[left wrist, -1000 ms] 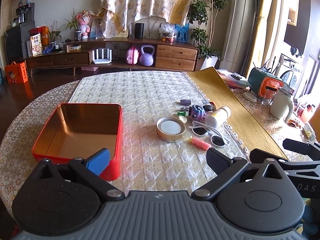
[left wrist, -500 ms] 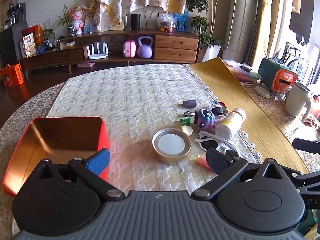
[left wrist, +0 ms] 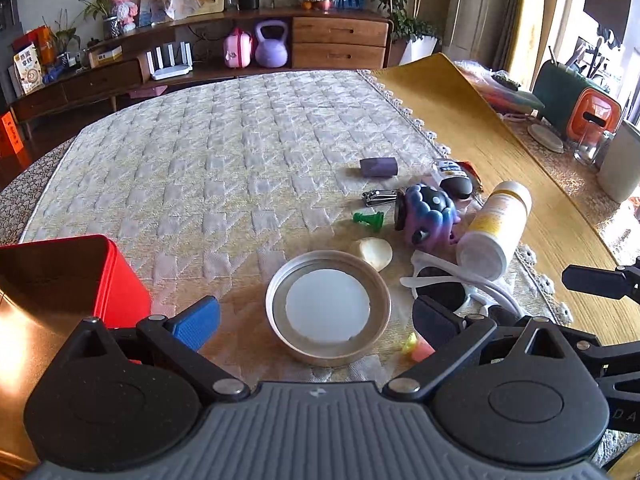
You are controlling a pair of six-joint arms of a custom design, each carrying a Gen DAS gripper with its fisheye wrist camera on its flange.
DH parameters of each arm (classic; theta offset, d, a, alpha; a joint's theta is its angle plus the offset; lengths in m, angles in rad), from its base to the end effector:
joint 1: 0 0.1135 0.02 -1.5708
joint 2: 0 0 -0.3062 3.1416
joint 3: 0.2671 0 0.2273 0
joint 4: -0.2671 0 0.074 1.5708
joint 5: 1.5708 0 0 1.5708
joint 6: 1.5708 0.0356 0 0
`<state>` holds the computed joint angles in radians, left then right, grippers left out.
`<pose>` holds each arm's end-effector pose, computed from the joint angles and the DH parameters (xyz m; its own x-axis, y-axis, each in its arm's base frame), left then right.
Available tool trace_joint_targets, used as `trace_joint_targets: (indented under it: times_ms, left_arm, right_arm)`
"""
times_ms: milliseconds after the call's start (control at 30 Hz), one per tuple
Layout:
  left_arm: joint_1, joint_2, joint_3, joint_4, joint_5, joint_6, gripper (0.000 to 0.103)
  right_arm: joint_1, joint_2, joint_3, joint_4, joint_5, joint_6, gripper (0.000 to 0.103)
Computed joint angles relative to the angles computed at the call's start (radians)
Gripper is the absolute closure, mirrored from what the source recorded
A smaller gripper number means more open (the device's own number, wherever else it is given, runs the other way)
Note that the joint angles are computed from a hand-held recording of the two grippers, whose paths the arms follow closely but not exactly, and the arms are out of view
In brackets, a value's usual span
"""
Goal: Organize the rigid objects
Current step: 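Grasp the white sunglasses by the arm with the right gripper while the left gripper grasps the round metal lid, then carry the sunglasses and lid into the red tin box and release both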
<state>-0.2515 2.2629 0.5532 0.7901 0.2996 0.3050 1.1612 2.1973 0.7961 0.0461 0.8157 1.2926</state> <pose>0.2976 -0.0873 0.0379 -0.6113 0.4533 -0.6487 0.6234 0.7808 -0.0419 0.1499 0.2802 0.0595 -0.6516 0.1538 -0.7428 0.2185 0.9758 0.0105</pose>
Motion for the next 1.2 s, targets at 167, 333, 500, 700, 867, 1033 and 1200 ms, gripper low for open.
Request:
trace_joint_targets:
  times_ms: [167, 333, 500, 700, 867, 1033, 1200]
  left_arm:
    - [-0.009, 0.040, 0.058, -0.046, 0.005, -0.006, 0.000]
    - [-0.034, 0.073, 0.081, -0.040, -0.032, -0.019, 0.000]
    - [-0.036, 0.096, 0.100, -0.042, -0.047, -0.033, 0.001]
    - [-0.022, 0.106, 0.106, -0.046, -0.020, -0.038, 0.009]
    - [-0.026, 0.093, 0.079, -0.022, -0.020, -0.024, 0.025]
    - [-0.014, 0.078, 0.064, -0.026, -0.022, -0.033, 0.025]
    - [-0.004, 0.033, 0.029, -0.040, -0.040, -0.028, 0.025]
  right_arm:
    - [-0.045, 0.023, -0.031, 0.105, -0.048, -0.066, 0.051]
    - [-0.083, 0.045, -0.047, 0.183, -0.081, -0.120, 0.063]
    - [-0.107, 0.059, -0.068, 0.264, -0.117, -0.140, 0.078]
    - [-0.107, 0.058, -0.068, 0.281, -0.111, -0.129, 0.092]
    - [-0.098, 0.060, -0.056, 0.277, -0.104, -0.119, 0.097]
    - [-0.079, 0.051, -0.037, 0.241, -0.082, -0.097, 0.097]
    - [-0.046, 0.025, -0.018, 0.181, -0.050, -0.052, 0.097]
